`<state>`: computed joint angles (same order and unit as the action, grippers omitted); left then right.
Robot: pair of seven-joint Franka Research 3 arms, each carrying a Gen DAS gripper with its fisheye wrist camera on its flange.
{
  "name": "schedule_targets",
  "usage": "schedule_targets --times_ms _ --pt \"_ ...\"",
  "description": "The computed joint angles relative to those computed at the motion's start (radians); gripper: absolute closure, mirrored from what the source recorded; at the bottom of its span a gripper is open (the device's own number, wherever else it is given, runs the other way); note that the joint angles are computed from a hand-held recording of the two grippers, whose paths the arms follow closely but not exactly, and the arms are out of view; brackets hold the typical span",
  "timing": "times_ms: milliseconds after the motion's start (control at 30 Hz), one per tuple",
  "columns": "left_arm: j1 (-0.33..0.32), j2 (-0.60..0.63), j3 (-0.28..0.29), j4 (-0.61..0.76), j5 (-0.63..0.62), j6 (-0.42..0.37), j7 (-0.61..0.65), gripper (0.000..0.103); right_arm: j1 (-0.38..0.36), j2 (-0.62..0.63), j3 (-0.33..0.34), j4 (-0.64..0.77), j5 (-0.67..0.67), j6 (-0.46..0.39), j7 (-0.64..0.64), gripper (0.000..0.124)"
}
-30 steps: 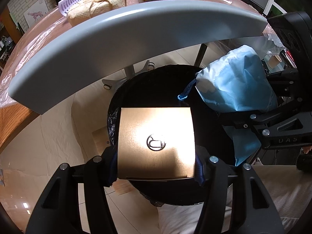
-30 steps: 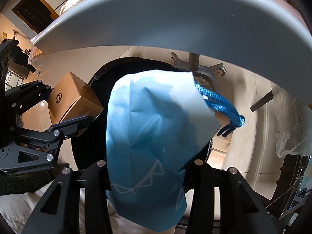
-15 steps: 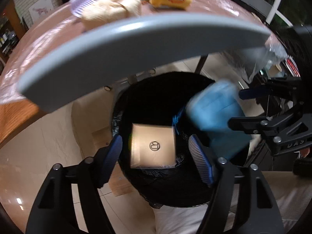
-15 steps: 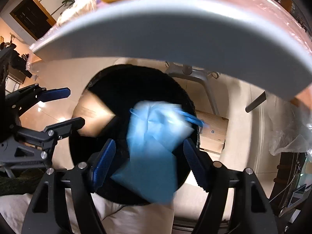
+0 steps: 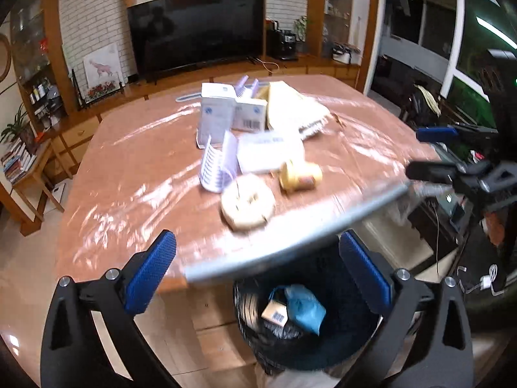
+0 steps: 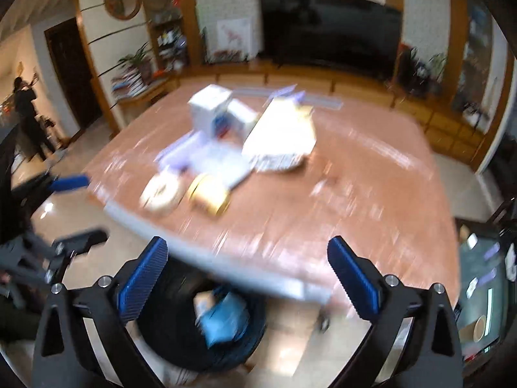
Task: Collect trash
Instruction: 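Grasp the yellow paper bag with the right tool while the left tool grasps the white cloth bundle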
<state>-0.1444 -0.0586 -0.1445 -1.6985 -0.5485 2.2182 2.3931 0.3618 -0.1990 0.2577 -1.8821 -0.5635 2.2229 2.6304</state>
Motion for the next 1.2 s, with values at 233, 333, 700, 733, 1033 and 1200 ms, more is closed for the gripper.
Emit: schedule_targets --times_ms 233,333,700,733,1033,1200 --pt "-0.015 0.112 -0.047 0.091 0.140 0.029 -0.109 0.002 -0.042 0.155 -0.091 0.160 0.016 0.009 -0.063 0.026" --pt "-0.011 0.155 -0.061 0.138 0.175 0.007 -0.121 0.002 -0.035 0.226 -0.128 0.236 0.053 -0.013 -0.100 0.026" --pt "0.003 0.210 -0.086 0.199 0.216 -0.048 -0.113 0.011 0.011 0.491 -0.242 0.555 0.182 -0.146 -0.245 0.026" --pt "0.005 0.214 -0.087 0.204 0.217 -0.052 -0.112 0.013 0.015 0.494 -0.249 0.558 0.192 -0.144 -0.248 0.026" --pt "0.006 0.235 -0.099 0.224 0.243 -0.067 -0.107 0.029 0.028 0.553 -0.283 0.628 0.253 -0.172 -0.292 0.026" --pt "0.002 0.234 -0.103 0.216 0.251 -0.058 -0.095 0.040 0.020 0.549 -0.289 0.609 0.286 -0.151 -0.277 0.027"
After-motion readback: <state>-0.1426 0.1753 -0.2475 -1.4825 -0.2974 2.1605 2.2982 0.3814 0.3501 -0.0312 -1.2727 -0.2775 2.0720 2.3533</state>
